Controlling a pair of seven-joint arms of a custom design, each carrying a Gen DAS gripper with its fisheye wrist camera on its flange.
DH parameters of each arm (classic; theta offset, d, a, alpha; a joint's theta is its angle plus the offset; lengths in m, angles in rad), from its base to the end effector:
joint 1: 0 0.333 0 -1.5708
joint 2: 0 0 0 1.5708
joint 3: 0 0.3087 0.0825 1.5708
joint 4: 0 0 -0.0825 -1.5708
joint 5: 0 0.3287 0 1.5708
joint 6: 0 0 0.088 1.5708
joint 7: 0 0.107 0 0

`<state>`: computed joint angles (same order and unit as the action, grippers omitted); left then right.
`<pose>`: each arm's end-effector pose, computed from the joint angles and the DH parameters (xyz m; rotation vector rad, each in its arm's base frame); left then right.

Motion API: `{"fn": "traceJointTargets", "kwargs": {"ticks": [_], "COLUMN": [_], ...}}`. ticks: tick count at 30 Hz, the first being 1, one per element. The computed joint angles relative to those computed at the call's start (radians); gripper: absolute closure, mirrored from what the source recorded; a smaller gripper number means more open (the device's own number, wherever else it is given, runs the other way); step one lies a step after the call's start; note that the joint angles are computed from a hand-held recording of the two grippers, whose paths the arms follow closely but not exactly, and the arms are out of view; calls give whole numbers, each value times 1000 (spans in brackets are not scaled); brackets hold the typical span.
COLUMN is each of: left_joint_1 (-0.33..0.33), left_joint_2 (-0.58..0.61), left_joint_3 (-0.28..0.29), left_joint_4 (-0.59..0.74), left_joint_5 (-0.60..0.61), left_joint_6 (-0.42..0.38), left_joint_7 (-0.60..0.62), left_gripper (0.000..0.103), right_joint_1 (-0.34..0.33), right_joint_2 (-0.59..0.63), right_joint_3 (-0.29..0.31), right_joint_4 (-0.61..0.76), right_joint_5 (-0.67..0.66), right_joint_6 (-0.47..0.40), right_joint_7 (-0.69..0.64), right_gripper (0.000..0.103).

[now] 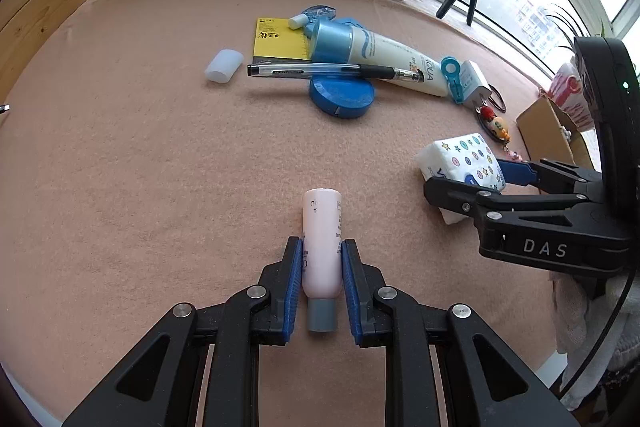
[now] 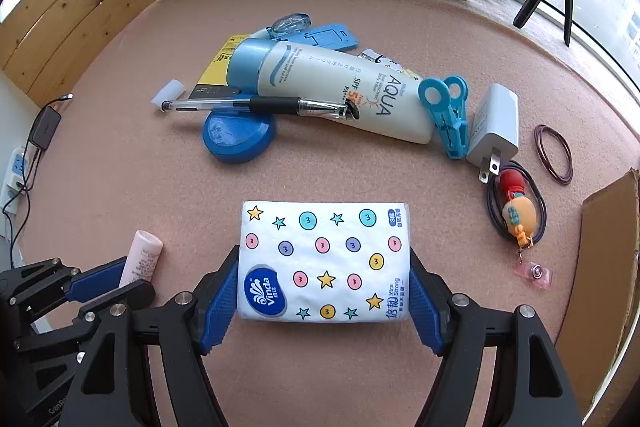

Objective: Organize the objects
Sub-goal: 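Carry the tissue pack with the right gripper into the box and release it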

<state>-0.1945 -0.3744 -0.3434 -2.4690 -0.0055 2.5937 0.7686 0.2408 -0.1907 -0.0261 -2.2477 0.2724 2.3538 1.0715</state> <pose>0.3569 -0.2255 0.4960 -2.2899 1.7599 -0.6781 0.4559 0.1026 0.4949 -2.4271 1.3593 -0.1414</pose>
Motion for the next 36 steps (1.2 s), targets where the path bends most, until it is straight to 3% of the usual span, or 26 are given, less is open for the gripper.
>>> {"fn": "traceJointTargets", "kwargs": {"ticks": [10, 18, 28, 36], "left_joint_1": [-6, -40, -181, -329], "left_joint_2": [41, 172, 432, 661], "left_joint_3": [6, -5, 8, 55], "left_joint_4": [66, 260, 608, 935], "left_joint_5": [-6, 31, 87, 141], "left_joint_6": [12, 27, -6, -91], "left_joint_7": [21, 59, 130, 179], "left_gripper": [82, 82, 82, 82], "right_joint_1": [-31, -74, -188, -259], "right_joint_2": [-126, -244, -290, -282], "right_joint_3": [-68, -135, -202, -255], "right_joint_4": [-72, -79, -78, -76], "right_joint_5": [57, 70, -29, -76], "right_joint_6": [-41, -41, 7, 7], "right_joint_7": [-31, -32, 27, 49], "right_gripper": [33, 33, 33, 32]}}
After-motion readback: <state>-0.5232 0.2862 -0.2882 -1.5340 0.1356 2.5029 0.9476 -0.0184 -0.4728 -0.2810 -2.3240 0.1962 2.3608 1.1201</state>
